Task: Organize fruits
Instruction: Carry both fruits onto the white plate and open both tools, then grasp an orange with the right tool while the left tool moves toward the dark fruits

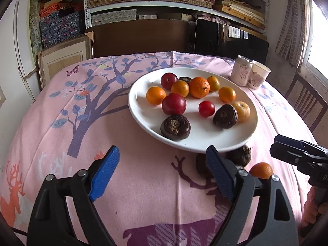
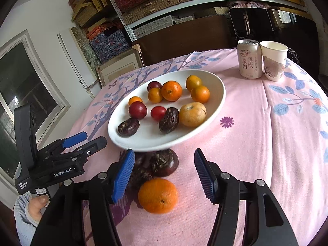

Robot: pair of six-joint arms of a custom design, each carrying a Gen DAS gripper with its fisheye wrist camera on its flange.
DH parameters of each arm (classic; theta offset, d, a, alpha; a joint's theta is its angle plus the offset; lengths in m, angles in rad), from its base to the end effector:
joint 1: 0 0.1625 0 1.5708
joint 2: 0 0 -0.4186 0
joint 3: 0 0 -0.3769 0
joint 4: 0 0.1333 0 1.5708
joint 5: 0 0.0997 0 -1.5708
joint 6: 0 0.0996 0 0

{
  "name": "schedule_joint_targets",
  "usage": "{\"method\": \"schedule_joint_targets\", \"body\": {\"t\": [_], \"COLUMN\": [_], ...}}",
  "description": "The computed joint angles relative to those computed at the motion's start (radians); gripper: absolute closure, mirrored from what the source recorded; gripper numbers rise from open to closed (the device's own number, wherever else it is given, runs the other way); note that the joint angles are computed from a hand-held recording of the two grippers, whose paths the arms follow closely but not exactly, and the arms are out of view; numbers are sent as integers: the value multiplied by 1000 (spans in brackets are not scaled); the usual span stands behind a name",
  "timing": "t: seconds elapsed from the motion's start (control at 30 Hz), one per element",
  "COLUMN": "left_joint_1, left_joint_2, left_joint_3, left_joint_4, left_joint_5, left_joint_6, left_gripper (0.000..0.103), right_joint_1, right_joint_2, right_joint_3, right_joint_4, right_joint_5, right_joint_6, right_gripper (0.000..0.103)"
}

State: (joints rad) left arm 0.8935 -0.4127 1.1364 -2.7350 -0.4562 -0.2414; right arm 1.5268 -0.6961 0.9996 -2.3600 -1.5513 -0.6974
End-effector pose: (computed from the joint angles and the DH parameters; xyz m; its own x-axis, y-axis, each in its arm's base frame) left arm -0.3120 -0.7433 0.0836 -0.7018 -0.1901 -0.6866 0.4110 0.6791 -0.6082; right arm 0.0992 -0.8207 0.2768 -0.7909 -0.5407 0.2866 -0.6119 0.6996 -0.3689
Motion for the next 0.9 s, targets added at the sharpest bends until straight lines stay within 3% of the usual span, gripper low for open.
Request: {"method": "schedule_joint_targets", "body": {"t": [0.13,0.33,0.9], "left_joint_1": [-13,-30,-17], "left_joint_2": [-2,-9,-6], "left_joint_3": [37,81,56], "left_joint_4": [37,71,230], "left_joint_5": [31,65,33], "left_joint_6": [-29,-66,-161], "left_gripper": [10,5,5], "right_joint_1": [-10,-15,-20], "right_joint_2": [-45,-51,-10], "right_joint_3": [83,102,51], "right_joint_4": [-44,-31,44], "right_joint_5": [-12,-39,-39], "right_joint_6": [-33,-40,-13], "right_gripper": [29,29,29]}}
